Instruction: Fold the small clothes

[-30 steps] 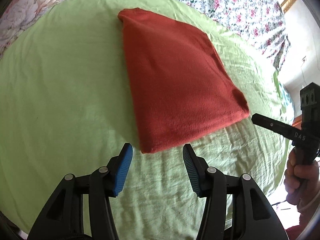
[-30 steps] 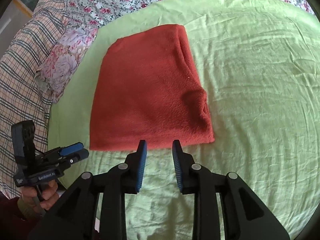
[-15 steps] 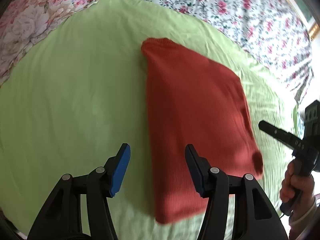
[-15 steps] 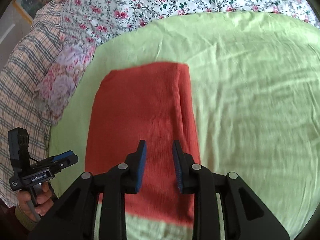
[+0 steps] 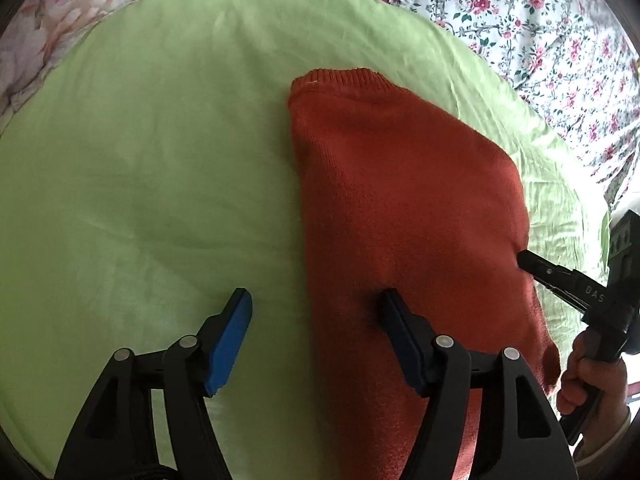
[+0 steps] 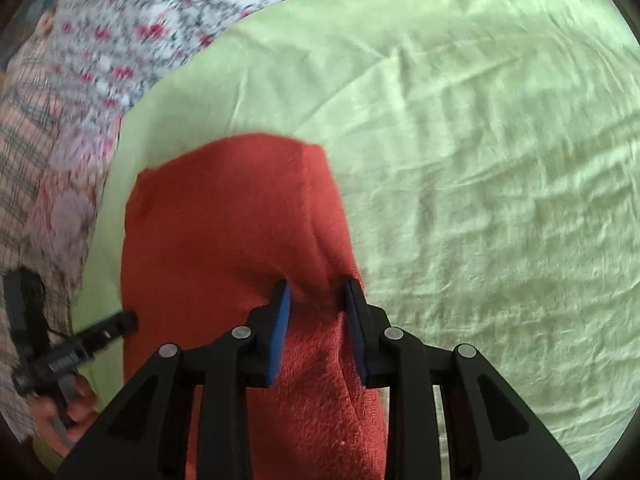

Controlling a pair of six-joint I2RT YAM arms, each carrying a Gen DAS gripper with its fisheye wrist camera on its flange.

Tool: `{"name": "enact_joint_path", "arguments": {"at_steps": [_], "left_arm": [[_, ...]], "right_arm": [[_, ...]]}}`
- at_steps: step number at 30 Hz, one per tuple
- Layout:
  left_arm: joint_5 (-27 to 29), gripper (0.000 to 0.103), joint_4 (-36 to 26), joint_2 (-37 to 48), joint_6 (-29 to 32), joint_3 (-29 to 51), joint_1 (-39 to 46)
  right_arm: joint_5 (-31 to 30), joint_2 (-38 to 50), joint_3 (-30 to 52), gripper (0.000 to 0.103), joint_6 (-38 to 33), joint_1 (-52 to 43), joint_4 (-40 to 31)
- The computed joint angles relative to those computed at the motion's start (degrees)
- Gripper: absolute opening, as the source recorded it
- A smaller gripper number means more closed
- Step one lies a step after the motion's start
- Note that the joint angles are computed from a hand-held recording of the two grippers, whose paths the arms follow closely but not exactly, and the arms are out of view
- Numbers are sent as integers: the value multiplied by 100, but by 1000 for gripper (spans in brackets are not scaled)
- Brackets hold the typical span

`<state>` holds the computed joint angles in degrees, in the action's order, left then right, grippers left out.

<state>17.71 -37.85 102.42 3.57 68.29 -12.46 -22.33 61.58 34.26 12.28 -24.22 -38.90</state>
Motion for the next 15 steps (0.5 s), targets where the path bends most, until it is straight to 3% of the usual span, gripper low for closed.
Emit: {"name": "enact_joint_path", "arguments": {"at_steps": [5,15], "left_arm": [[-168,66,-134,-457,-152,-207,1],[-845,70,-690,-2759,-111,-1587,-277]], "right_arm": [[-82,-473,152,31,-255,-230,-596],[-707,-2102,497,33,-1070,-697,-2687]]}}
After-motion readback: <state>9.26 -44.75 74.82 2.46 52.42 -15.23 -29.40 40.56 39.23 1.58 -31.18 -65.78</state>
